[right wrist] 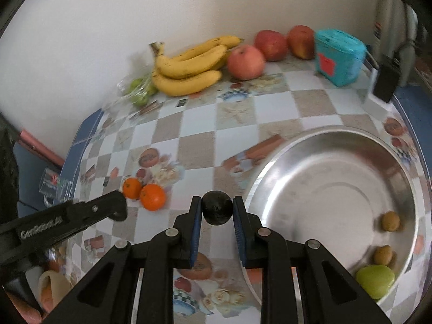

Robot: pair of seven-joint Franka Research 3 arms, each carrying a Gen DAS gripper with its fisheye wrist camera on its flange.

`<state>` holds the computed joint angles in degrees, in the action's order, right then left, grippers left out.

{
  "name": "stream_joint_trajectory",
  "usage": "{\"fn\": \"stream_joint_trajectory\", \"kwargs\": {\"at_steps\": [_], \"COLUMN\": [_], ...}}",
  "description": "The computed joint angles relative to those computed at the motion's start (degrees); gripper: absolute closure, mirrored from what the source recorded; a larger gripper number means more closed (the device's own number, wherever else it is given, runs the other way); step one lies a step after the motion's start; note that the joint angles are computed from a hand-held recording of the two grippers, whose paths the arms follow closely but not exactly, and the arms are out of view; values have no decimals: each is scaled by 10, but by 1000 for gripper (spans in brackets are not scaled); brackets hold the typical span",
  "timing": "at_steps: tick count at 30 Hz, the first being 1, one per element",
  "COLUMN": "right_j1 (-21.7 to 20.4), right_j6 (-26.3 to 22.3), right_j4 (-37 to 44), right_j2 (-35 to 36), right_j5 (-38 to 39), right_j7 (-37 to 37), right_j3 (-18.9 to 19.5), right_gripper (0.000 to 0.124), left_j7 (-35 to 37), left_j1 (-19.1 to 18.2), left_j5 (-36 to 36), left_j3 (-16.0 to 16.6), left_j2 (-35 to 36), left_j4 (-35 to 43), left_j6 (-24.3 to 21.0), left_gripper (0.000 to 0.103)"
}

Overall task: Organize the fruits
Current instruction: 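Carry both plums over the steel bowl and open both tools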

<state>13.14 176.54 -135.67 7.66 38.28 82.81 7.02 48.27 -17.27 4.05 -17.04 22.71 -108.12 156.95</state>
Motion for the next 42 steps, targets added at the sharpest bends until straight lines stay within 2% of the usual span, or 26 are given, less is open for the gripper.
{"fn": "stream_joint_trajectory", "kwargs": {"at_steps": [7, 11, 15, 20, 25, 28, 34, 42], "right_j1": [-6, 3, -28, -44, -58, -60, -64, -61], "right_j6": [3, 1, 3, 4, 4, 1, -13, -24], "right_j4": [-36, -67, -85, -107, -109, -105, -96, -93], "right_j2": [-18, -34, -47, -63, -65, -59, -47, -44], "right_j5": [-31, -150, -136, -209, -161, -160, -142, -180], "right_j7": [66, 187, 188, 256, 218, 215, 202, 230], "right_j3": [-34, -85, -76, -90, -77, -77, -74, -85], "right_gripper": [100, 100, 100, 100, 100, 100, 99, 99], "left_j7": [47, 69, 81, 94, 103, 96, 95, 88], "left_j1": [-16, -30, -52, -76, -94, -113, -126, -130], "left_j5": [3, 2, 16, 39, 49, 62, 67, 74], "left_j3": [-23, -29, -25, -21, -17, -3, 4, 9], "left_j2": [39, 60, 78, 103, 133, 161, 205, 203], "left_j4": [46, 69, 89, 116, 158, 204, 263, 260], "left_j6": [-14, -24, -27, -30, -38, -67, -95, -89], "left_gripper": [77, 77, 77, 77, 77, 77, 77, 76]}}
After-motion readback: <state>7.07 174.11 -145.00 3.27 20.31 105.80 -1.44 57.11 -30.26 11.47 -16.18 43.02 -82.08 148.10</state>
